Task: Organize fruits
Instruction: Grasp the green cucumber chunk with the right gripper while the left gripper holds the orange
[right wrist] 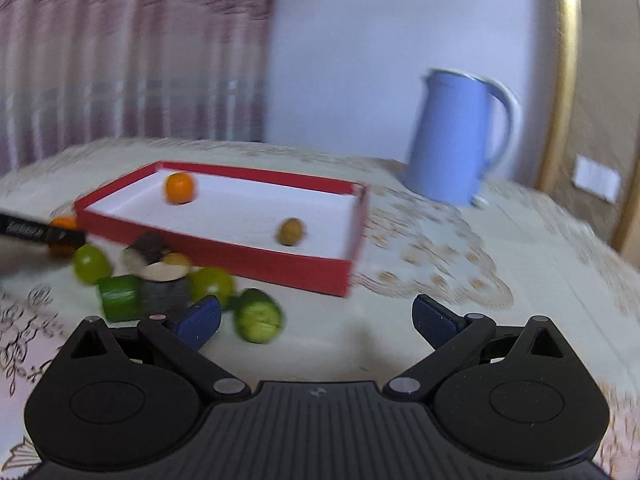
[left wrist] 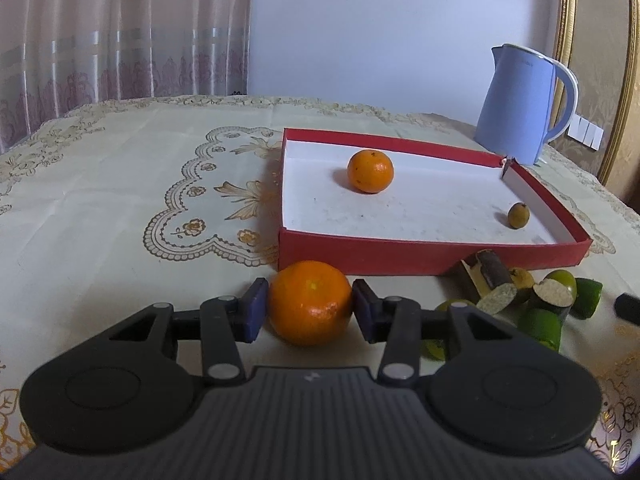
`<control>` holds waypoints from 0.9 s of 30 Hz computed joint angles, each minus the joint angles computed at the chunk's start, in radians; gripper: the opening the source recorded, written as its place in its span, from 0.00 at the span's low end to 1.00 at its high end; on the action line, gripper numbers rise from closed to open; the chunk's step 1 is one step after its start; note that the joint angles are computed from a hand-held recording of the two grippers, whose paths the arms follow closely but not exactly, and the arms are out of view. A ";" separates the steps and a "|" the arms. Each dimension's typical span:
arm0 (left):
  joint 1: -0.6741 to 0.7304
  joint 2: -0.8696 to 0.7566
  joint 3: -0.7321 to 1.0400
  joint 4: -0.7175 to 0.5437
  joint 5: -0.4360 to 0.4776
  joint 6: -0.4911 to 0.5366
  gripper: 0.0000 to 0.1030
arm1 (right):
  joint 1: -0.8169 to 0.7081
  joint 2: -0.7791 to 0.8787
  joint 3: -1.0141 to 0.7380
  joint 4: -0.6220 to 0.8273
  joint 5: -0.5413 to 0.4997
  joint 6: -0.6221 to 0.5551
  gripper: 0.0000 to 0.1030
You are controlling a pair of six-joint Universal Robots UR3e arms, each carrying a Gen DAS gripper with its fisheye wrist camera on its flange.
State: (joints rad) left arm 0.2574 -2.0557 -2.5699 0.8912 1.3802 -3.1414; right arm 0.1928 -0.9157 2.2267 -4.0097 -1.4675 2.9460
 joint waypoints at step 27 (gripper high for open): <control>0.000 0.002 0.007 -0.014 -0.004 -0.004 0.41 | 0.025 0.014 -0.147 0.243 0.033 0.011 0.30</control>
